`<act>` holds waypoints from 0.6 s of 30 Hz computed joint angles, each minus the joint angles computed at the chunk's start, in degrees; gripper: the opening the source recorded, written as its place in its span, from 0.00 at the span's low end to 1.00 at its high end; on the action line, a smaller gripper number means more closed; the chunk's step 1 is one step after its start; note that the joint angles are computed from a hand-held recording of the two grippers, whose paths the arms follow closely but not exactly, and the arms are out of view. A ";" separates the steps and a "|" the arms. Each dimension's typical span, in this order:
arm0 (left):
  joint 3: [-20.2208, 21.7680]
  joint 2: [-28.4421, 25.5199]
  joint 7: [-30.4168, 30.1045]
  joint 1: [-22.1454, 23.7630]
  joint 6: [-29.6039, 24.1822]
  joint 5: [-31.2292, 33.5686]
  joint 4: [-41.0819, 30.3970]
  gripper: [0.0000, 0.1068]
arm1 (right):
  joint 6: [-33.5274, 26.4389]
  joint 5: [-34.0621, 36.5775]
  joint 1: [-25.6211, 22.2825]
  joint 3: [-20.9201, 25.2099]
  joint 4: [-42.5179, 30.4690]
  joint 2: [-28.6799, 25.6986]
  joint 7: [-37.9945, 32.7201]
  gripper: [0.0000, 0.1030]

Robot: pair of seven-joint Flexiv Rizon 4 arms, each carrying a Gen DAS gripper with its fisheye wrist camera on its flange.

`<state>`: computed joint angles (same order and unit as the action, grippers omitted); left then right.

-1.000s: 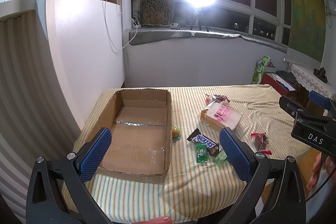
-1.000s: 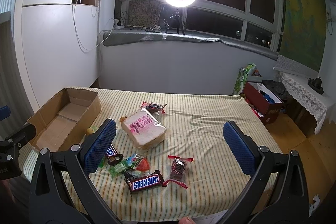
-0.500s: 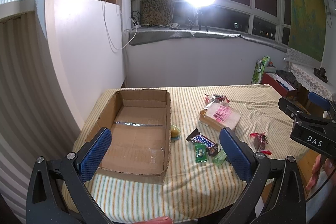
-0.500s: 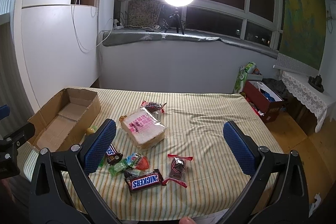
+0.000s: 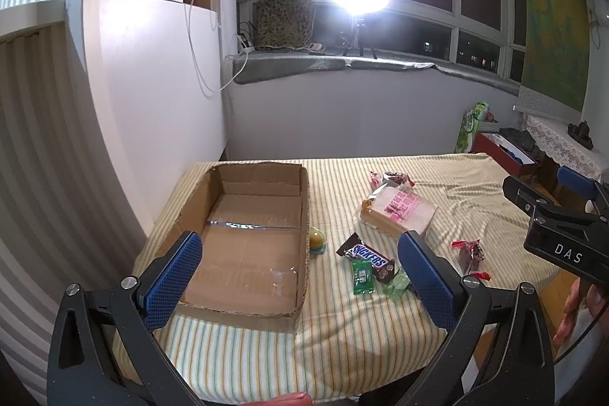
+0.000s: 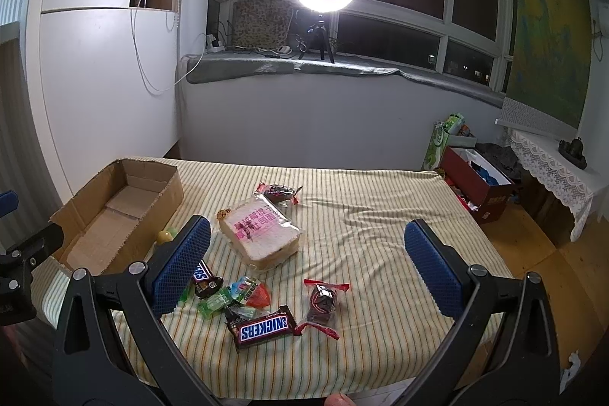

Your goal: Organize snacks

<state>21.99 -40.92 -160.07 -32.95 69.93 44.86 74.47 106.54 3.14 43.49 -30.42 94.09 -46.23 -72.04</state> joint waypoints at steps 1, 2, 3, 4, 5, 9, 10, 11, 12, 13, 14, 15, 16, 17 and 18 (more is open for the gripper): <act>-0.03 0.05 -0.04 0.05 0.06 0.01 0.07 0.96 | -0.20 -0.03 0.12 -0.16 0.07 0.06 -0.06 1.00; -0.03 0.04 -0.06 0.02 0.00 0.04 0.05 0.96 | -0.27 0.00 0.31 -0.43 0.11 0.01 -0.07 1.00; -0.01 0.05 -0.09 0.00 -0.03 0.11 0.04 0.96 | -0.26 0.08 0.47 -0.53 -0.05 -0.21 0.07 1.00; 0.00 0.04 -0.15 0.00 -0.04 0.16 0.03 0.96 | -0.34 0.00 0.64 -0.90 0.13 -0.14 -0.08 1.00; -0.05 0.05 -0.13 0.04 -0.04 0.16 0.02 0.96 | -0.34 0.12 0.83 -1.05 -0.03 -0.40 0.07 1.00; -0.12 0.08 -0.15 0.10 -0.04 0.28 0.03 0.96 | 0.36 0.67 1.43 -2.10 -0.09 -0.88 -0.10 1.00; -0.13 0.08 -0.15 0.11 -0.04 0.29 0.03 0.96 | 0.54 0.92 1.57 -2.26 -0.15 -1.08 -0.13 1.00; -0.14 0.05 -0.12 0.08 -0.07 0.33 0.00 0.96 | 0.82 1.17 1.64 -2.38 -0.14 -1.23 -0.23 1.00; -0.17 0.03 -0.05 0.08 -0.10 0.36 -0.04 0.96 | 0.56 1.09 1.55 -2.25 0.00 -0.97 -0.52 1.00; -0.21 0.01 0.02 0.08 -0.11 0.37 -0.08 0.96 | 0.64 1.28 1.73 -2.45 0.01 -1.07 -0.61 1.00; -0.23 -0.01 0.09 0.07 -0.14 0.39 -0.15 0.96 | 0.82 1.49 1.95 -2.73 0.09 -1.18 -0.75 1.00; -0.22 -0.03 0.13 0.03 -0.19 0.42 -0.20 0.96 | 2.02 2.06 2.34 -3.66 -0.07 -1.83 -1.00 1.00; -0.22 -0.04 0.13 -0.02 -0.26 0.44 -0.27 0.96 | 2.04 2.46 2.41 -3.65 -0.19 -1.93 -1.28 1.00; -0.29 -0.07 0.22 0.00 -0.31 0.42 -0.35 0.96 | 2.20 2.74 2.33 -3.60 -0.07 -1.81 -1.66 1.00; -0.34 -0.07 0.30 -0.02 -0.37 0.41 -0.39 0.96 | 2.35 3.01 2.13 -3.33 0.07 -1.64 -1.98 1.00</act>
